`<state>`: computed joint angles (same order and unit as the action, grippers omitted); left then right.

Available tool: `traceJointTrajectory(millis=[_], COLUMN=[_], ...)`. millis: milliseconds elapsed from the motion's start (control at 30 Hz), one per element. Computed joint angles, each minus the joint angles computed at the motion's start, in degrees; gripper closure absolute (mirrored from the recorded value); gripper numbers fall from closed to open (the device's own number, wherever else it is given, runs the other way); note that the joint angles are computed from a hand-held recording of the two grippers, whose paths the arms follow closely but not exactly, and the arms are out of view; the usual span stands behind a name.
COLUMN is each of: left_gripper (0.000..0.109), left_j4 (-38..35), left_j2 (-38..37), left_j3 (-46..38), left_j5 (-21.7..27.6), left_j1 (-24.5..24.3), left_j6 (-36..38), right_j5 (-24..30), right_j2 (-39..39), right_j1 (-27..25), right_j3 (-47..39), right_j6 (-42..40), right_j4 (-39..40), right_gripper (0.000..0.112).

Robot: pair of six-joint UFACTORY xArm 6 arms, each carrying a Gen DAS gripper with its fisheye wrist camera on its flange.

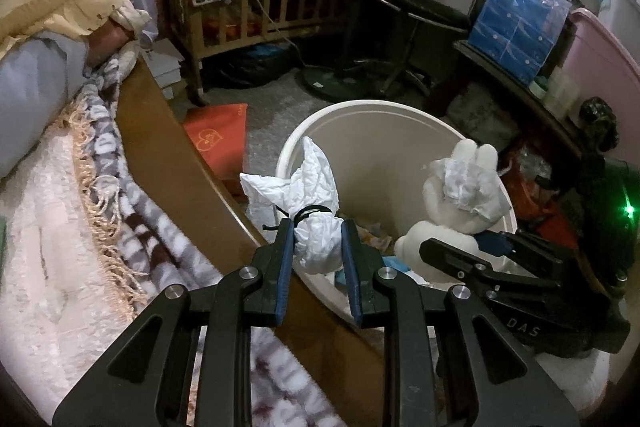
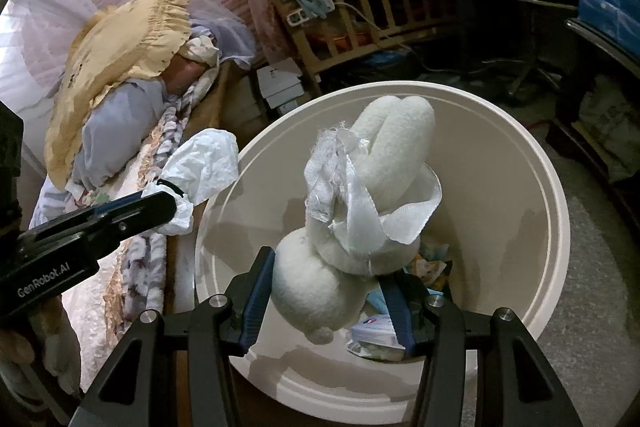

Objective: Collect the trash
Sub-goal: 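Open both tools over the bucket to drop toy and bundle, then move both open tools back over the trash on the bed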

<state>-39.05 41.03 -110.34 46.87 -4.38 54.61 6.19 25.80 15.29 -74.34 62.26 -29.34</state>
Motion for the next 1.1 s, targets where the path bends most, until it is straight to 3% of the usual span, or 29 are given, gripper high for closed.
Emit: traceJointTrajectory(millis=[167,267,400,500,733,967,1100], left_gripper=[0.082,0.062,0.061,0.061,0.061,0.061,0.061], left_j4=[-1.6,-2.1,-2.1,-1.4,0.1,2.0,3.0], left_j2=[2.2,3.7,2.8,1.9,-1.8,-1.0,0.7], left_j3=[-3.5,-6.4,-5.3,-4.3,0.9,-0.9,-4.0], left_j5=[3.7,6.8,6.4,5.8,-1.2,-3.1,-2.3], left_j1=[0.2,0.8,1.6,2.7,5.7,10.5,12.9], left_j6=[-0.9,-2.3,-1.6,-1.4,2.6,2.3,0.4], right_j5=[0.4,-0.5,-1.3,-1.4,-1.3,1.5,2.8], right_j2=[0.1,-0.4,-0.6,-0.3,1.4,4.7,8.3], right_j1=[-0.6,-1.5,-1.5,-0.8,1.9,6.8,9.9], right_j3=[-0.8,-0.6,-0.2,-0.3,-2.4,-8.8,-14.8], right_j6=[6.3,13.1,14.8,12.3,6.0,-6.9,-17.3], right_j4=[-6.6,-12.9,-14.3,-12.0,-6.8,4.9,15.4], right_gripper=[0.059,0.046,0.046,0.046,0.046,0.045,0.044])
